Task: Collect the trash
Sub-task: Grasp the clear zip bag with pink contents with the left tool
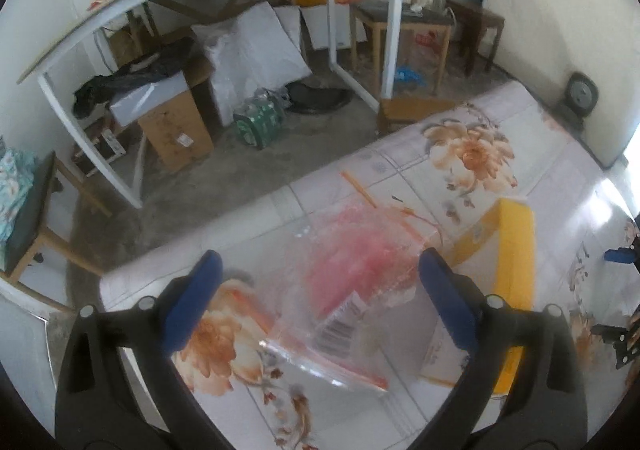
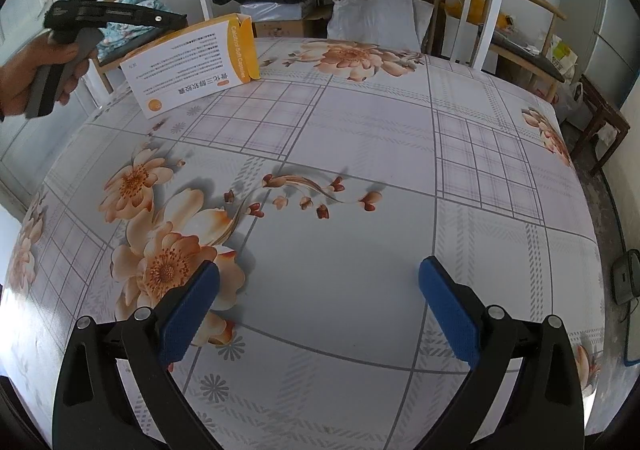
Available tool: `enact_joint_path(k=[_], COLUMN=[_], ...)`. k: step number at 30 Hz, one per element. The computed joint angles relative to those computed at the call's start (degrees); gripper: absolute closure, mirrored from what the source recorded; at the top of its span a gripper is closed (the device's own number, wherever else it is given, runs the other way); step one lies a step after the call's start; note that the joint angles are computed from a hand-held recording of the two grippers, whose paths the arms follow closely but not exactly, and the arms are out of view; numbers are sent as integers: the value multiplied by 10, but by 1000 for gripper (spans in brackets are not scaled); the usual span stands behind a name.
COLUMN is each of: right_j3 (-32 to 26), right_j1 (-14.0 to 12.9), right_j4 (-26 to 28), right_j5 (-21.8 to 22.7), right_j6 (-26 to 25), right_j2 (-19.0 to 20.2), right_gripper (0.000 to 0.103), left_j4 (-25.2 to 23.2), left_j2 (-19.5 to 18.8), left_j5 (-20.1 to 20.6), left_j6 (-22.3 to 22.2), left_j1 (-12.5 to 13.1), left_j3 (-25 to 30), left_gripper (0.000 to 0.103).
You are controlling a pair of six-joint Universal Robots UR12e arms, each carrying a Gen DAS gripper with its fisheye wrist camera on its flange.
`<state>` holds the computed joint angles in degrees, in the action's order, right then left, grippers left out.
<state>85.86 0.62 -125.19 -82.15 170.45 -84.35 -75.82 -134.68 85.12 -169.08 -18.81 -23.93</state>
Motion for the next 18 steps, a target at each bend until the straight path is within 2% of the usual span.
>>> enact_joint_path(k=[2,6,7,8,11,14,16,18], right_j3=[0,0,0,0,1,1,-1,-1], right_j1=[0,0,0,0,0,-1,-1,-3], right_j4=[0,0,0,0,-1,0,1,4], right_j5=[0,0,0,0,0,2,5,6], right_j6=[0,0,0,0,0,0,0,0], right_j2=[0,0,0,0,0,0,0,0], right_gripper=[6,6,6,6,6,6,6,6], left_j4=[-36,-115,-147,-160,-147,-181,-183,-163], left_j2=[-23,-71,-90,-96,-85,-90,-81,-61], left_j5=[-2,-32,-43,-48,-71,-123,-141,-157], left_j6=[13,12,15,16,6,13,22,26], left_j1=[0,4,5,6,8,10,8,5], left_j3=[43,133,167,177,150,159,142,102], left_gripper=[8,8,8,7,7,7,9,14])
